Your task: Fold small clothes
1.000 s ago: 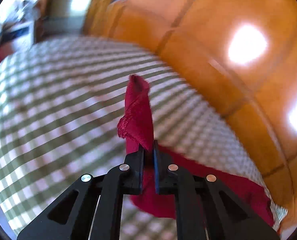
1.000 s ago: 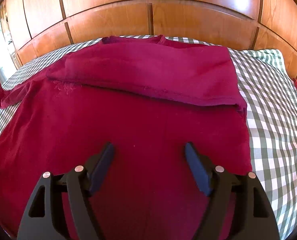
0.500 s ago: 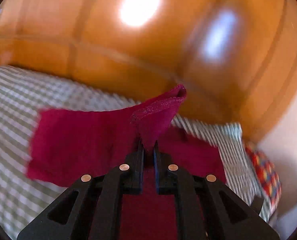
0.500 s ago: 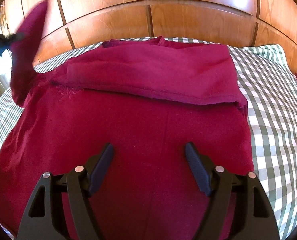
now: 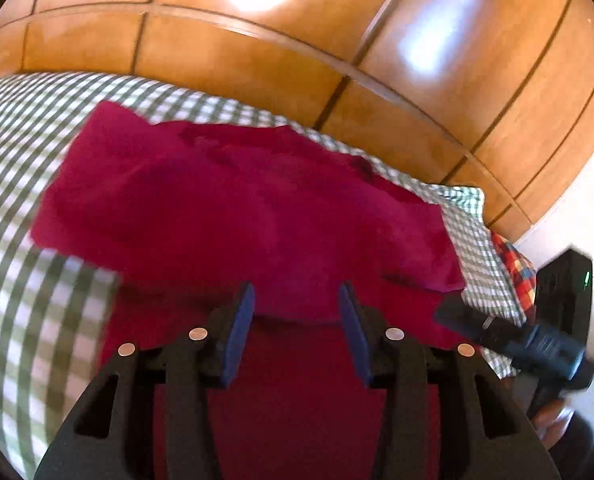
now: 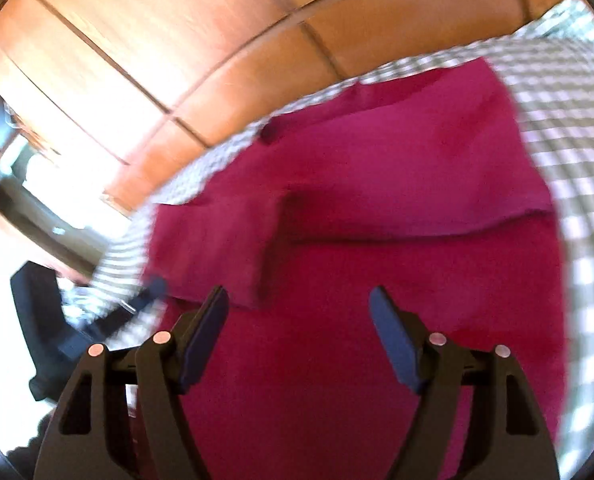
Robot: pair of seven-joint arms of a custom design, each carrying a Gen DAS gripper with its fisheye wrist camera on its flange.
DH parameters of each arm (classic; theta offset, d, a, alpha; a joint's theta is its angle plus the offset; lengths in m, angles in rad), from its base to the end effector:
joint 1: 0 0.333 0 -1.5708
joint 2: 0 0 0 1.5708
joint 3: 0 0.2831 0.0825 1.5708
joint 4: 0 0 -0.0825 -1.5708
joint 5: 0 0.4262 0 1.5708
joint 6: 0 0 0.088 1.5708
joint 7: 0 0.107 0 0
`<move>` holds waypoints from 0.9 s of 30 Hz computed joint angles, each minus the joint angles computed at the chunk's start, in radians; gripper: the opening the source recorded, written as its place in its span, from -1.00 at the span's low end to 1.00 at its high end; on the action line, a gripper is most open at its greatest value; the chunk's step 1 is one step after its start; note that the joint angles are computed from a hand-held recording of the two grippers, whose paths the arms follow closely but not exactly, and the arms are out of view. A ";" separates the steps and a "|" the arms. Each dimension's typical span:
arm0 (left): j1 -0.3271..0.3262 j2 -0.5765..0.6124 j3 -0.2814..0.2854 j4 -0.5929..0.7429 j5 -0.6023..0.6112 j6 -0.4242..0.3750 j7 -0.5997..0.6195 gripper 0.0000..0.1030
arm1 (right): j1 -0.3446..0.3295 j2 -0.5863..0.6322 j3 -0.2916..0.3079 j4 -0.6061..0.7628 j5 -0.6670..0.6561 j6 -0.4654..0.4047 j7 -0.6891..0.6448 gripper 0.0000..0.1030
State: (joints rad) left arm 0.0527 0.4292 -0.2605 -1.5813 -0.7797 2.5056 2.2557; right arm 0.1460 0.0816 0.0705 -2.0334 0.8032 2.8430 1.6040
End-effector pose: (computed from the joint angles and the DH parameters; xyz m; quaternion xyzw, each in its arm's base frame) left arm 0.7298 -0.1237 0.4036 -0.5375 0.7385 -0.4068 0.0135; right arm 0.6345 0.1001 0.4232 -0.4630 0.7872 -0.0088 0.4072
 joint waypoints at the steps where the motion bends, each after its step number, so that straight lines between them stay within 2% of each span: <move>1: 0.002 -0.004 0.006 -0.013 0.002 0.007 -0.005 -0.16 | -0.002 0.033 0.001 0.042 0.003 -0.032 -0.003 0.32; 4: 0.004 -0.004 0.020 -0.029 0.016 0.011 -0.039 -0.16 | -0.002 0.141 -0.002 0.165 -0.119 -0.100 0.102 0.22; 5: 0.005 -0.003 0.023 -0.031 0.019 0.012 -0.051 -0.16 | -0.005 0.178 0.000 0.209 -0.160 -0.128 0.138 0.04; 7: 0.013 0.002 0.022 -0.028 0.016 0.011 -0.065 -0.16 | 0.010 0.241 -0.014 0.300 -0.307 -0.186 0.225 -0.78; 8: 0.016 0.004 0.021 -0.024 0.012 0.011 -0.069 -0.16 | 0.014 0.256 -0.017 0.335 -0.363 -0.203 0.248 -0.83; 11: 0.017 0.018 0.017 -0.004 0.013 0.020 -0.075 -0.16 | 0.026 0.245 -0.027 0.397 -0.524 -0.174 0.284 -0.84; 14: -0.035 0.048 0.053 0.039 0.125 0.048 -0.191 -0.16 | 0.005 0.200 -0.022 0.403 -0.586 -0.131 0.294 -0.90; 17: -0.061 0.101 0.074 0.119 0.209 0.066 -0.309 -0.16 | -0.006 0.130 -0.052 0.362 -0.670 -0.091 0.349 -0.91; 18: -0.078 0.133 0.097 0.167 0.259 0.055 -0.380 -0.16 | -0.010 0.120 -0.064 0.351 -0.701 -0.094 0.378 -0.91; 21: -0.078 0.201 0.114 0.261 0.327 0.034 -0.524 -0.16 | -0.022 0.073 -0.105 0.273 -0.808 -0.130 0.511 -0.91; 24: -0.045 0.225 0.093 0.286 0.334 0.040 -0.573 -0.16 | -0.069 0.043 -0.110 0.172 -0.763 -0.142 0.558 -0.91; 27: -0.042 0.246 0.104 0.310 0.383 0.017 -0.620 -0.16 | -0.098 0.041 -0.106 0.123 -0.716 -0.169 0.556 -0.91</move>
